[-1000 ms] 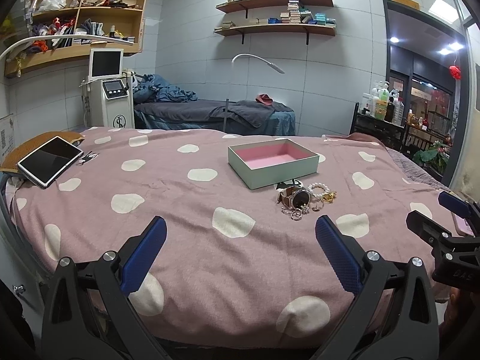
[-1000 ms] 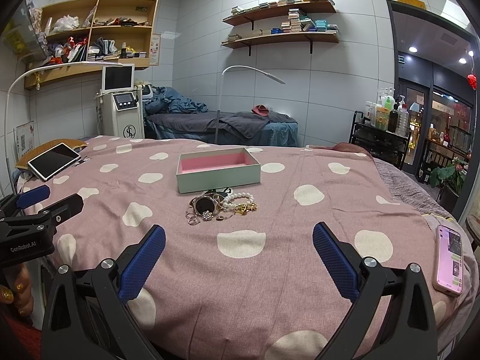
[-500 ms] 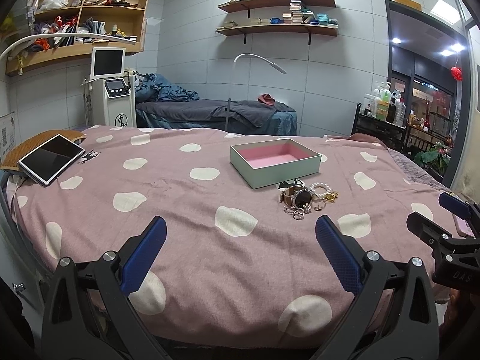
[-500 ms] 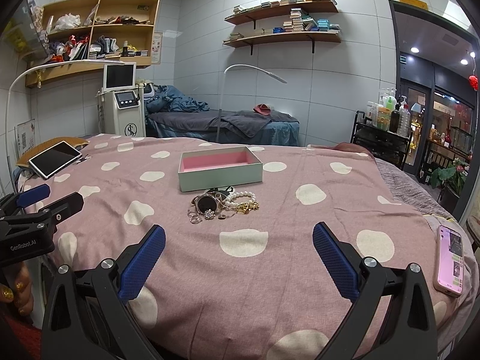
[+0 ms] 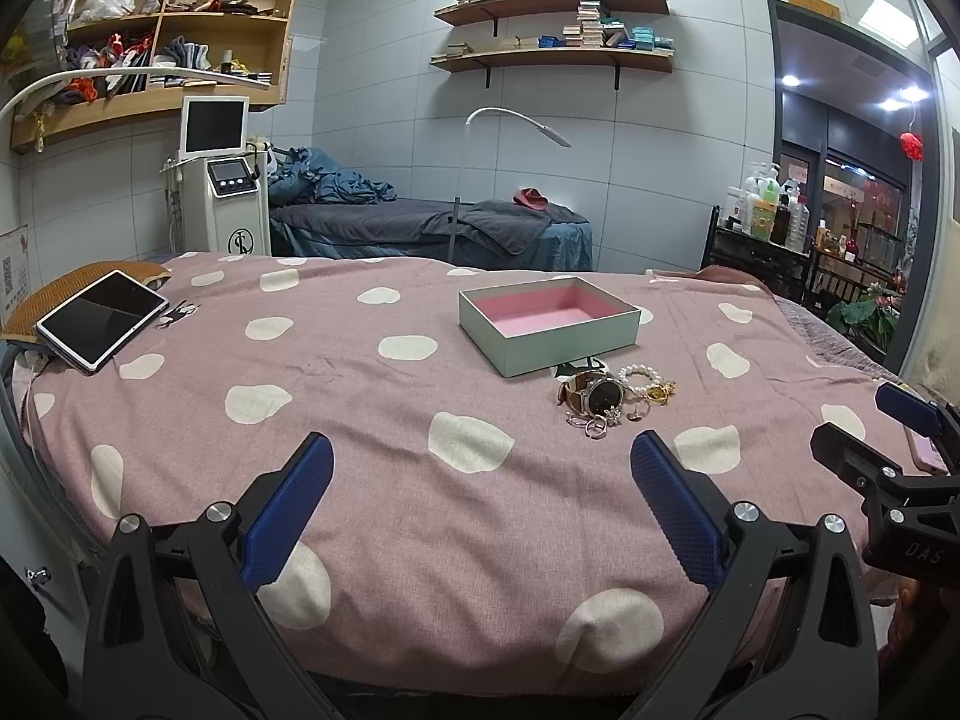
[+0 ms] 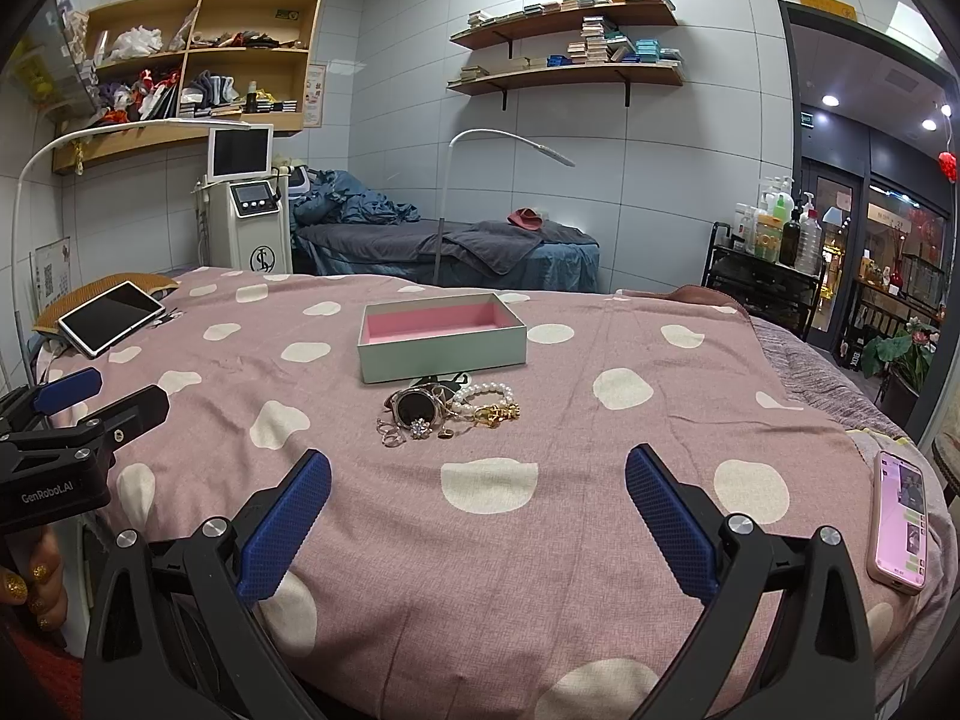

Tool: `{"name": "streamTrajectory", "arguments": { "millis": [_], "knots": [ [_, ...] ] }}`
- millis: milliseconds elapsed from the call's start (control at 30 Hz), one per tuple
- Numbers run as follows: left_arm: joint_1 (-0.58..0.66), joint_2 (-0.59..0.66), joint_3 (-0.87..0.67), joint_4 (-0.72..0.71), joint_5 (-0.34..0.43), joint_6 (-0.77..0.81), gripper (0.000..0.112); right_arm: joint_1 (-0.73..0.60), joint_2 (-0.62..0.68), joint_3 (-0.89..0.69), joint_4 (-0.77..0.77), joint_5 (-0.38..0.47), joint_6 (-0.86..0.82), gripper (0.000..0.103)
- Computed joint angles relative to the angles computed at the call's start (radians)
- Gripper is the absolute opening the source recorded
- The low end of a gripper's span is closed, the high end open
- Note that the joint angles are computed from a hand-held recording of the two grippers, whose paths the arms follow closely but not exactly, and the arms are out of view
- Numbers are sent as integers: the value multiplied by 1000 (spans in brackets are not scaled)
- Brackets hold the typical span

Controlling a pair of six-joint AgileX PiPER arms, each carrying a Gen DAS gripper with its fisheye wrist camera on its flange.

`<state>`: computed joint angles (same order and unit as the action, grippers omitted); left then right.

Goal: Organize jewelry

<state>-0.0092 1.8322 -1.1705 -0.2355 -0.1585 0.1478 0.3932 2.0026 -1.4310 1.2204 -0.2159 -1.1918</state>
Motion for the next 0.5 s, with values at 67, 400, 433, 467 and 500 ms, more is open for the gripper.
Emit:
{"name": "streamTrajectory", "arguments": {
  "millis": [67,400,433,467,500],
  "knots": [
    [0,0,-2,-8,1,7,98,1,3,-3,2,-1,-1,97],
    [0,-1,-1,-5,1,5,98,0,-1,0,5,1,-6,97],
    [-1,0,0,-7,-1,6,98,1,2,-3,10,0,-10,97],
    [-1,0,0,-6,-2,5,98,1,2,-3,14,0,-14,97],
    [-1,0,-1,-4,-1,5,98,0,-1,0,7,0,-7,97]
  ]
}}
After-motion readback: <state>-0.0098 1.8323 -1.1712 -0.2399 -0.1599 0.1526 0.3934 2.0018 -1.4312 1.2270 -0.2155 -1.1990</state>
